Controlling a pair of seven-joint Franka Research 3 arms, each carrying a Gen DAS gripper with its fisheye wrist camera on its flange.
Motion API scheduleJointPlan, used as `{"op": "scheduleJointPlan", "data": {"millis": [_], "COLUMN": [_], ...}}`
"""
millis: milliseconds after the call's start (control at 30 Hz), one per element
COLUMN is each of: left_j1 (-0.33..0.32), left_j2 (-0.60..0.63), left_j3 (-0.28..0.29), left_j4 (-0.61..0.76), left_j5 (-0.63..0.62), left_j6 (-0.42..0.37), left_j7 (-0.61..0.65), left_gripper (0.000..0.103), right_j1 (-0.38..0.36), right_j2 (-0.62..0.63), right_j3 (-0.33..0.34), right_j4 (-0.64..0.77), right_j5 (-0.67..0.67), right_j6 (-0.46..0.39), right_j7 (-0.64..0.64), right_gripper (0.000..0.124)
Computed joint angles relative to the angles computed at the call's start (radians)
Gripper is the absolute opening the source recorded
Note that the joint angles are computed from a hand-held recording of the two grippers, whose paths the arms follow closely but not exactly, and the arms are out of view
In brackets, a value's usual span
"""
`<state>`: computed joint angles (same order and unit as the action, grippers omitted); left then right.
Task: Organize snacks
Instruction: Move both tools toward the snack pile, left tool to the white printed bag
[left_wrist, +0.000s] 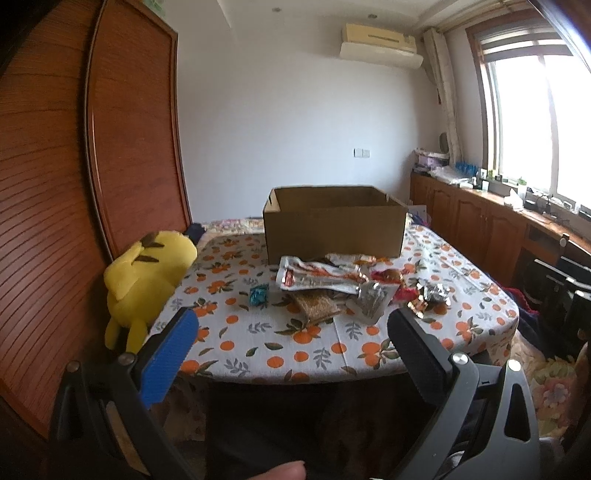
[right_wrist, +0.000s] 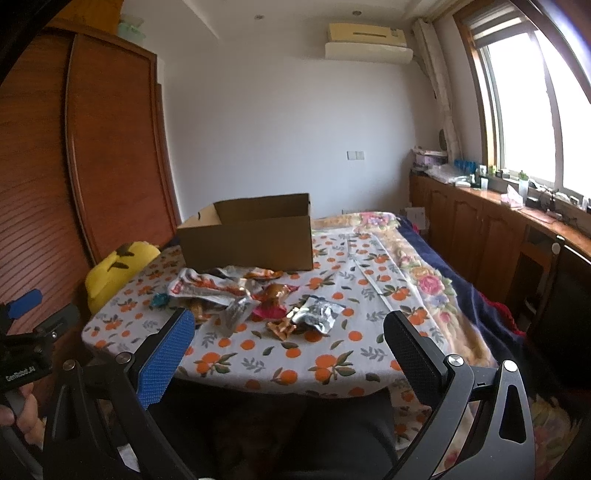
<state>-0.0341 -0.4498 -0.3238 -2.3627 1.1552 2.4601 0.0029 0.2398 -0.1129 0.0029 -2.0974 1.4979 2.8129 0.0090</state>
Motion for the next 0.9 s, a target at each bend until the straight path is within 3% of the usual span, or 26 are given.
{"op": "scheduleJointPlan", "data": {"millis": [267,433,733,900], "left_j1": [0.017,0.035,0.067,0.065], "left_j2": [0.068,0.13,0.273,0.331], "left_j3": [0.04,0.077,0.134,0.169], "left_j4": [0.027,0.059,0.142,0.171], "left_j5": [0.004,-0.008,-0.015,-0.077], "left_j6": [0.041,0.109,0.233,0.307], "left_j7": [0.033,0.068,0.13,0.206], "left_gripper": [0.103,0.103,0.103,0.103], "right_j1": [-0.03,-0.064,-0.102,-0.119], "right_j2": [0.107,0.177,0.364,0.477], "right_j3": [0.006,0.014,0.062,0.081], "right_j4": [0.096,0.168,0.351,0.452], "right_j5": [-0.081,-0.164,-0.413,-0.583], "right_j6": [-0.014,-0.096,-0.153,-0.183], "right_j7": [0.069,0.129,0.3,0.428], "right_gripper": [0.103,0.103,0.1,0.095]}}
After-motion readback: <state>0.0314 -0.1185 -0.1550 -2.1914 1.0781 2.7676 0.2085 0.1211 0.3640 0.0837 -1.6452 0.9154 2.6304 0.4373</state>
